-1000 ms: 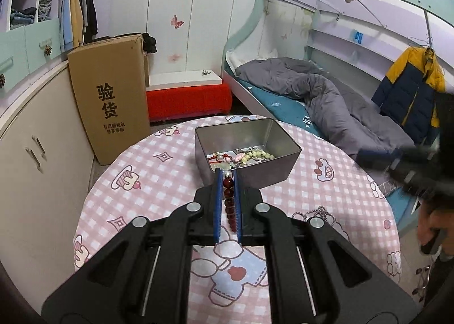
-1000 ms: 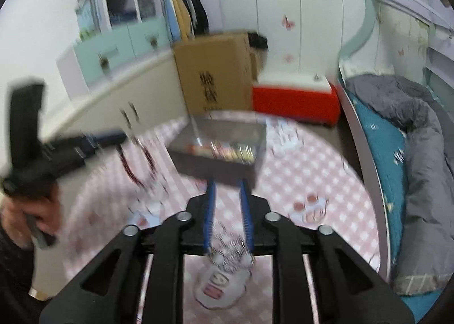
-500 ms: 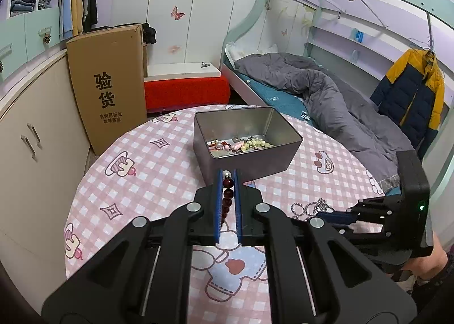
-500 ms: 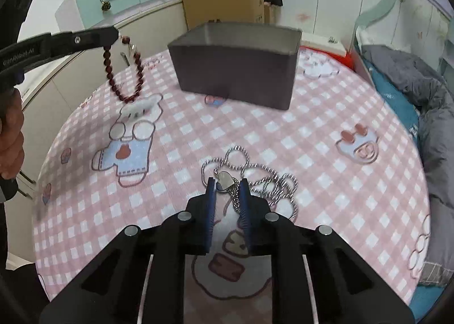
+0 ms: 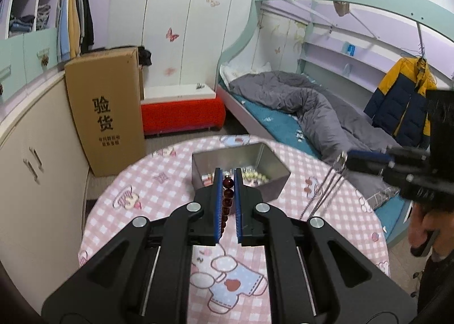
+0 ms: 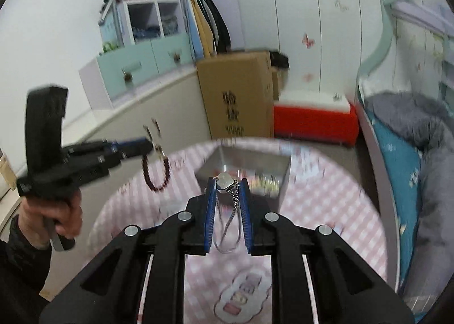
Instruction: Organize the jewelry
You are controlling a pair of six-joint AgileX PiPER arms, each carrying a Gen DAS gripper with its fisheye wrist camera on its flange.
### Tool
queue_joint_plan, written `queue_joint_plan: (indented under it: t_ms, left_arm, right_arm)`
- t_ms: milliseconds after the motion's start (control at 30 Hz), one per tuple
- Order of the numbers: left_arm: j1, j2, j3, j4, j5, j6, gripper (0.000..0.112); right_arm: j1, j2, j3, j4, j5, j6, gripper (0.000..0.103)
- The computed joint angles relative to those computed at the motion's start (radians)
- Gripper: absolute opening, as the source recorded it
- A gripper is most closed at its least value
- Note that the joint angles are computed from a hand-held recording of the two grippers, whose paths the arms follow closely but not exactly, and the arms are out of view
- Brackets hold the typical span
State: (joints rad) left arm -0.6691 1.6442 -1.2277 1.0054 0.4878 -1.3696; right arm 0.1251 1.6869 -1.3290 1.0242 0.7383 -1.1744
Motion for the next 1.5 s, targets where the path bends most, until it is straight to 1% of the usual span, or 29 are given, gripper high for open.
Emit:
queue_joint_plan:
  t_ms: [167, 333, 533, 600, 667, 733, 800, 833, 900, 967, 1033, 1067, 1100, 1167, 1233, 1267, 1300, 1333, 1367, 1433, 1500]
  left_arm:
    - [0.012, 0.001, -0.072, -0.032, 0.011, 0.081, 0.007]
    - [0.033, 0.038, -0.168, -0.094, 0.011, 0.180, 0.007]
    - [0.074, 0.127, -0.323, -0.255, 0.007, 0.382, 0.007]
    - [0.090, 0.165, -0.368, -0.306, 0.011, 0.434, 0.007]
    - [0.101, 0.195, -0.394, -0.355, 0.007, 0.470, 0.007]
    - [0.104, 0.198, -0.381, -0.357, -0.005, 0.466, 0.007]
    - [0.104, 0.196, -0.365, -0.352, -0.014, 0.459, 0.007]
    - [0.106, 0.195, -0.361, -0.353, -0.014, 0.460, 0.007]
    - [0.105, 0.182, -0.331, -0.341, -0.026, 0.442, 0.007]
    - [0.102, 0.167, -0.299, -0.321, -0.036, 0.414, 0.007]
    - [0.098, 0.157, -0.275, -0.300, -0.042, 0.384, 0.007]
    - [0.096, 0.154, -0.269, -0.295, -0.041, 0.376, 0.007]
    - [0.094, 0.149, -0.256, -0.284, -0.041, 0.359, 0.007]
    - [0.095, 0.143, -0.240, -0.280, -0.045, 0.346, 0.007]
    - [0.091, 0.139, -0.229, -0.271, -0.044, 0.332, 0.007]
    - [0.091, 0.134, -0.219, -0.266, -0.045, 0.323, 0.007]
    - [0.090, 0.129, -0.210, -0.261, -0.047, 0.315, 0.007]
    - [0.090, 0.122, -0.200, -0.256, -0.049, 0.308, 0.007]
    - [0.089, 0.116, -0.192, -0.250, -0.049, 0.298, 0.007]
    - [0.090, 0.110, -0.184, -0.246, -0.050, 0.289, 0.007]
    - [0.091, 0.107, -0.180, -0.240, -0.052, 0.279, 0.007]
  right_arm:
    - [0.013, 0.009, -0.119, -0.003, 0.023, 0.028, 0.015]
    - [0.029, 0.080, -0.292, -0.027, 0.046, 0.102, 0.013]
    - [0.029, 0.180, -0.467, -0.050, 0.084, 0.179, 0.013]
    - [0.040, 0.237, -0.537, -0.104, 0.096, 0.239, 0.013]
    - [0.045, 0.249, -0.527, -0.139, 0.088, 0.258, 0.013]
    - [0.042, 0.241, -0.459, -0.128, 0.073, 0.237, 0.015]
    - [0.034, 0.218, -0.329, -0.110, 0.042, 0.180, 0.026]
    - [0.033, 0.213, -0.288, -0.107, 0.027, 0.171, 0.028]
    - [0.020, 0.225, -0.188, -0.083, 0.024, 0.135, 0.028]
    - [0.032, 0.242, -0.129, -0.105, 0.007, 0.137, 0.028]
    - [0.066, 0.262, -0.081, -0.149, -0.040, 0.149, 0.028]
    - [0.082, 0.267, -0.072, -0.169, -0.060, 0.160, 0.031]
    - [0.100, 0.277, -0.065, -0.181, -0.079, 0.163, 0.039]
    - [0.126, 0.297, -0.065, -0.193, -0.108, 0.175, 0.047]
    - [0.148, 0.324, -0.078, -0.257, -0.137, 0.221, 0.047]
    - [0.164, 0.338, -0.080, -0.296, -0.153, 0.242, 0.042]
    - [0.181, 0.349, -0.076, -0.335, -0.180, 0.260, 0.029]
    - [0.192, 0.343, -0.050, -0.341, -0.243, 0.237, 0.027]
    - [0.197, 0.334, -0.031, -0.354, -0.266, 0.234, 0.023]
    - [0.183, 0.331, -0.035, -0.328, -0.226, 0.212, 0.021]
    - [0.176, 0.312, -0.015, -0.298, -0.224, 0.175, 0.020]
